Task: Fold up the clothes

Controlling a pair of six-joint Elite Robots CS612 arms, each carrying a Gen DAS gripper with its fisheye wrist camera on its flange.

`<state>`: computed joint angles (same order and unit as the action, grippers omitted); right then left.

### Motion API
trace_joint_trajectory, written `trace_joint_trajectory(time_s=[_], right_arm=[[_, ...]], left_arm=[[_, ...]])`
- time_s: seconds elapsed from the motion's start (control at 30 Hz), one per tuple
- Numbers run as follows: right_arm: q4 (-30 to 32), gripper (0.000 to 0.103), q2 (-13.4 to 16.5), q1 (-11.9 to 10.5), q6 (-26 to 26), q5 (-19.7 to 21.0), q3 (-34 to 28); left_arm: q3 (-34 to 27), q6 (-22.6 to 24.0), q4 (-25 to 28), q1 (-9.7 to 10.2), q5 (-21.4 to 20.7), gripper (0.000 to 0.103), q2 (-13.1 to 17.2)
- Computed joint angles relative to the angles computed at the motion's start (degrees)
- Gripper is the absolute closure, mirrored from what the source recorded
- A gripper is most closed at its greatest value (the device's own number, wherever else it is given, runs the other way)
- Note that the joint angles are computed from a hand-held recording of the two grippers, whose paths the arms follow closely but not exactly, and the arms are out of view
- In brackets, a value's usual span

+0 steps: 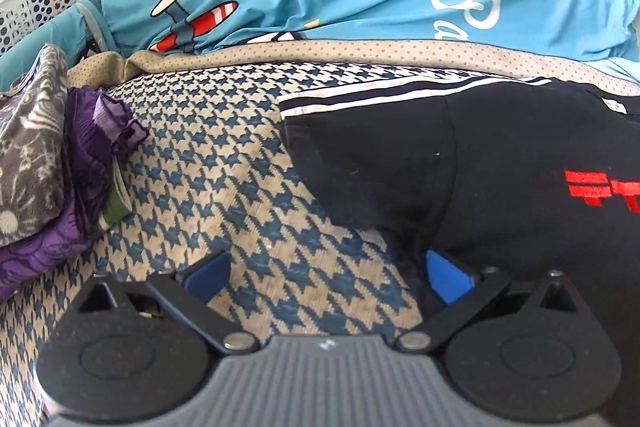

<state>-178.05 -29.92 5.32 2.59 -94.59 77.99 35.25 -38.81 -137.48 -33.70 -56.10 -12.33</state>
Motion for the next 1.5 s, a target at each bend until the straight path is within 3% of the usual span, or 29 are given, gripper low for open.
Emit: trace_joint_trajectory(time_s=[0.33, 0.67, 0.77, 0.93, 1.33, 1.5], right_arm=[[-1.3, 0.000, 0.2, 0.0, 0.3, -0.4, 0.1], [-2.5, 0.000, 0.3, 0.0, 0.0, -0.1, 0.4], [-2.9, 0.000, 0.3, 0.0, 0.1, -0.1, 0.5], [-3.8, 0.000, 0.3, -0.2, -0.2, 0.5, 0.8], [-6.0, 0.000, -0.1, -0.3, 2.6, 0.6, 1.5], [-7.5, 0.000, -0.6, -0.6, 2.2, 4.0, 2.3]], left_arm=[[1.3, 1.0, -0.9, -0.04, 0.3, 0.000, -0.6], [4.8, -1.0, -1.1, 0.09, -0.6, 0.000, -2.8], [3.9, -4.7, 5.7, 0.04, 2.6, 0.000, -3.0], [9.5, -8.6, 0.6, 1.30, -3.8, 0.000, -6.0], [13.8, -6.2, -5.1, 0.98, -5.7, 0.000, -8.0], [14.0, -3.8, -7.1, 0.53, -5.7, 0.000, -8.0]])
